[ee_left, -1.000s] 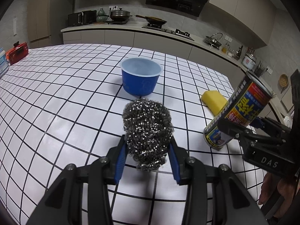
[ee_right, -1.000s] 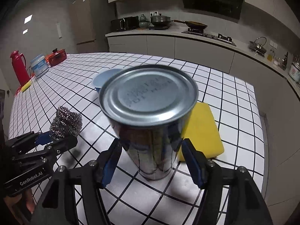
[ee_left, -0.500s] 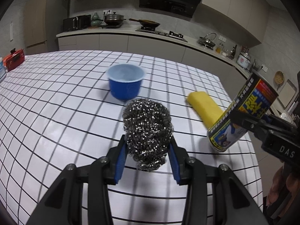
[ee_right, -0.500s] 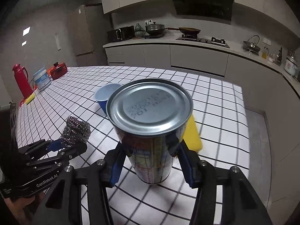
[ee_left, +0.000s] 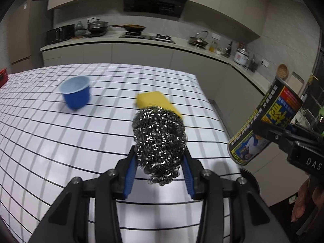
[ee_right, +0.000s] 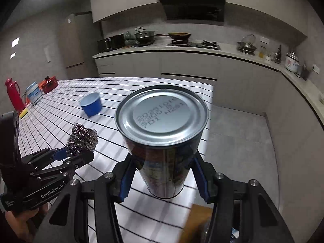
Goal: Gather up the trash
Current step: 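Carry the scrubber and tall can over the bin and open both tools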
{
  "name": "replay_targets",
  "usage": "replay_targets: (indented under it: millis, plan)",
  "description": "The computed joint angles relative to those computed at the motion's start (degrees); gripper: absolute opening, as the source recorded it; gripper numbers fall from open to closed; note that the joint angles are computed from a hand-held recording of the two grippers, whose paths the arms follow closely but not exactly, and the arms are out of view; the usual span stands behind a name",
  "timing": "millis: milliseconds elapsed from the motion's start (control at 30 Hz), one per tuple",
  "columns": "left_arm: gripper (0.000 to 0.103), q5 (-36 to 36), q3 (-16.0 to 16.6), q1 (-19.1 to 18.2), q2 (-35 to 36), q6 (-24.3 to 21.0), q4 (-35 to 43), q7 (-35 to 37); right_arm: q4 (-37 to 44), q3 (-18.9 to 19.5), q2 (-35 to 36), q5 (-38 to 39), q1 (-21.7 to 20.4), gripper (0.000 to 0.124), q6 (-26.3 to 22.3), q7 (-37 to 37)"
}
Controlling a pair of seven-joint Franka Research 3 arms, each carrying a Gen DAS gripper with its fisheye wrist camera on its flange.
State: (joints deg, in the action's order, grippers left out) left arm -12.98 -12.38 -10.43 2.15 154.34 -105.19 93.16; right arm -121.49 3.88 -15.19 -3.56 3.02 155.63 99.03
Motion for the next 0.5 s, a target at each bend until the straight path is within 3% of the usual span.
replay_targets:
  millis: [500]
  plan:
    - [0.043,4.69,-3.71,-6.46,0.48,0.50,1.13,-5.13,-12.98,-4.39,-14.83,4.02,-7.70,0.055,-2.15,-6.43]
